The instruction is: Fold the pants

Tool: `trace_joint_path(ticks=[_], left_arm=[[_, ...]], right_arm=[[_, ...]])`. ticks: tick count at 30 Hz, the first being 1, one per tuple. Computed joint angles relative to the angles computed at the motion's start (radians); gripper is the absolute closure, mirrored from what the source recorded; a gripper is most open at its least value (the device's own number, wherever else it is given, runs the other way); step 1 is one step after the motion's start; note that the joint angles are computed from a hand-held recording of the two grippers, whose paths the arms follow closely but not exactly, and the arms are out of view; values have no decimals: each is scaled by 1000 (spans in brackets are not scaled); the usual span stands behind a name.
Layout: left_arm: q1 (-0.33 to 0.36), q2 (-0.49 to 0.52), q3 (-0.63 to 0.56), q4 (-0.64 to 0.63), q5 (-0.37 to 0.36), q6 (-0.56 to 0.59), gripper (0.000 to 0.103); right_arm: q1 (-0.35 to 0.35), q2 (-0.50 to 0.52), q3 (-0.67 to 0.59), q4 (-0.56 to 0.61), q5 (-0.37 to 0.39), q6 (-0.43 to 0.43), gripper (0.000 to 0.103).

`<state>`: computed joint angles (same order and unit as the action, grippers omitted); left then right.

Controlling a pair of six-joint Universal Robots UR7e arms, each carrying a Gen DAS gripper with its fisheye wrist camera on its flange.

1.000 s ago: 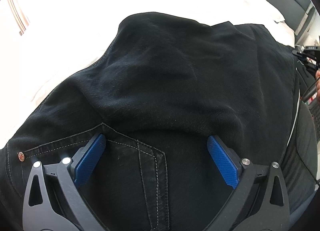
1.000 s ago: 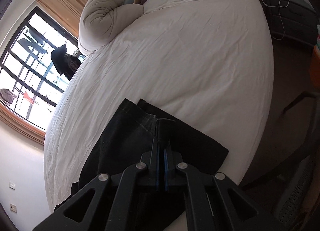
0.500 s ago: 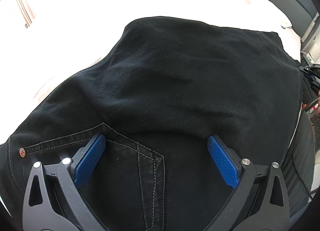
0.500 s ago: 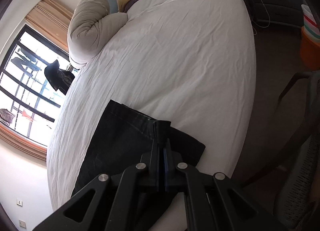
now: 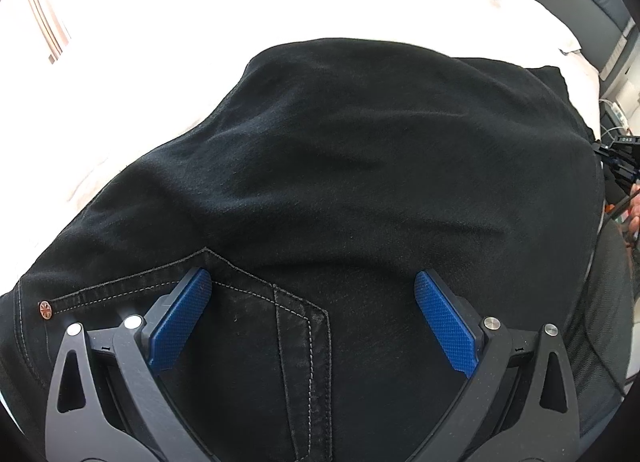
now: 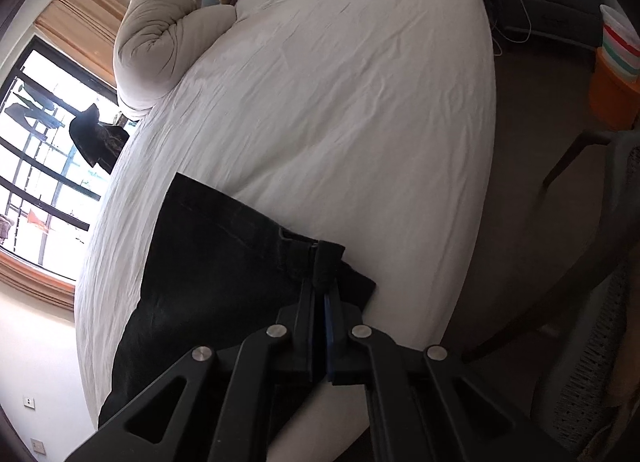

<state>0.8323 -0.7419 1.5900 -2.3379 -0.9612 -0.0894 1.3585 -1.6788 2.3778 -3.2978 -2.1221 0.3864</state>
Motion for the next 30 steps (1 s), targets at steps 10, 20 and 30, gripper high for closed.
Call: trace_joint_path(ticks=[10, 20, 30], left_arm=[[15, 14, -125, -76, -95, 114, 0], [84, 271, -530, 275, -187, 200, 24], [67, 368, -644, 192, -38, 186, 22]], right_arm=[[203, -7, -75, 33, -278, -117, 49], [180, 190, -213, 329, 79, -188, 52], [115, -3, -123, 402, -78, -147, 73]])
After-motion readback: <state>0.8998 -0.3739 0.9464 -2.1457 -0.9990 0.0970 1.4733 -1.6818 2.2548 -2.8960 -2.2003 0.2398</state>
